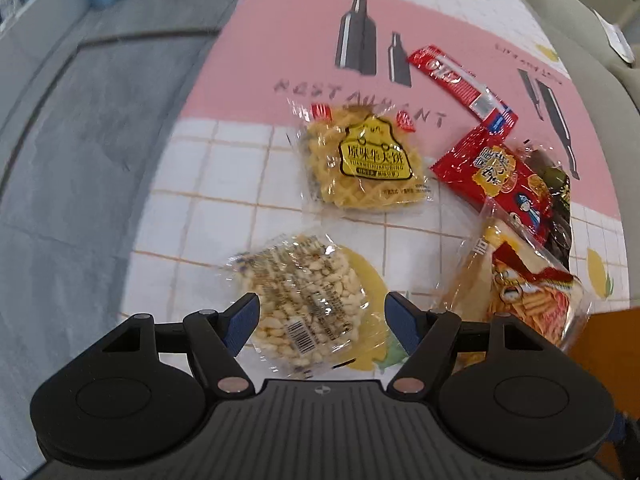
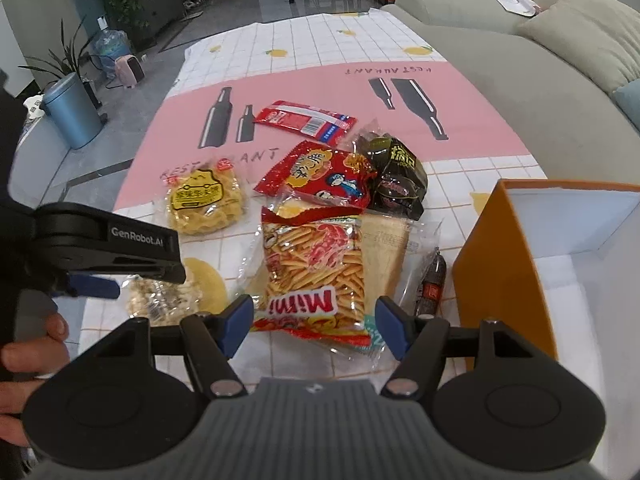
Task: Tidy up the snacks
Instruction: 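Grasp the peanut bag with the left gripper while the right grasps the MIMI bag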
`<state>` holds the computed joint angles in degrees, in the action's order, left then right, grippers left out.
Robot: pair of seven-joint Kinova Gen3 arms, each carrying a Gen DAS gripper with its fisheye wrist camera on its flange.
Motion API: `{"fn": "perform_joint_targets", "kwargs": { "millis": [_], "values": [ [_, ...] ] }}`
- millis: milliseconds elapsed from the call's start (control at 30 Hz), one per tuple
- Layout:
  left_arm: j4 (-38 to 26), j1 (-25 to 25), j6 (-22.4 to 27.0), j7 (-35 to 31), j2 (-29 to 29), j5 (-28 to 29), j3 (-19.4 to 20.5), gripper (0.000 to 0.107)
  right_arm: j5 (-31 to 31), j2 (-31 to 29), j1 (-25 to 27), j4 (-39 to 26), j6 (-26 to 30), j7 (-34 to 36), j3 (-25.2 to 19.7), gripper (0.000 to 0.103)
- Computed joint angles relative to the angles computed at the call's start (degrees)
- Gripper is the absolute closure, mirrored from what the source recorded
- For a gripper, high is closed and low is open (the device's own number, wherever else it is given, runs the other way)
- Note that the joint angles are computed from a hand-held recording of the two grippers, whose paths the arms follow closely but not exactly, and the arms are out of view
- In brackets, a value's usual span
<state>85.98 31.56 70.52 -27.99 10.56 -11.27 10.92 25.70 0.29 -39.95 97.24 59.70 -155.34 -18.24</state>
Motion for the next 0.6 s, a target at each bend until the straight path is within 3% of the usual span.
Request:
{"fn": "perform_joint_targets", "kwargs": {
  "millis": [233, 367, 600],
  "values": [
    [-2.78, 2.54, 1.89, 3.47, 3.43, -3.95, 0.23, 0.006, -0.30, -0.09, 0.54, 1.39, -0.48, -1.56, 0.19, 0.037],
    [-5.22, 5.47, 7.38, 6.32, 6.26, -6.85, -1.57, 0.006, 0.57, -0.16, 0.21, 1.95, 0.04, -3.08, -0.07, 0.037],
    [-4.27, 4.07, 6.54, 9.09, 6.20, -4.53, -2.37, 0.004, 1.05, 1.06, -0.38, 1.80, -0.10, -4.29, -0.02, 0.037]
  ]
}}
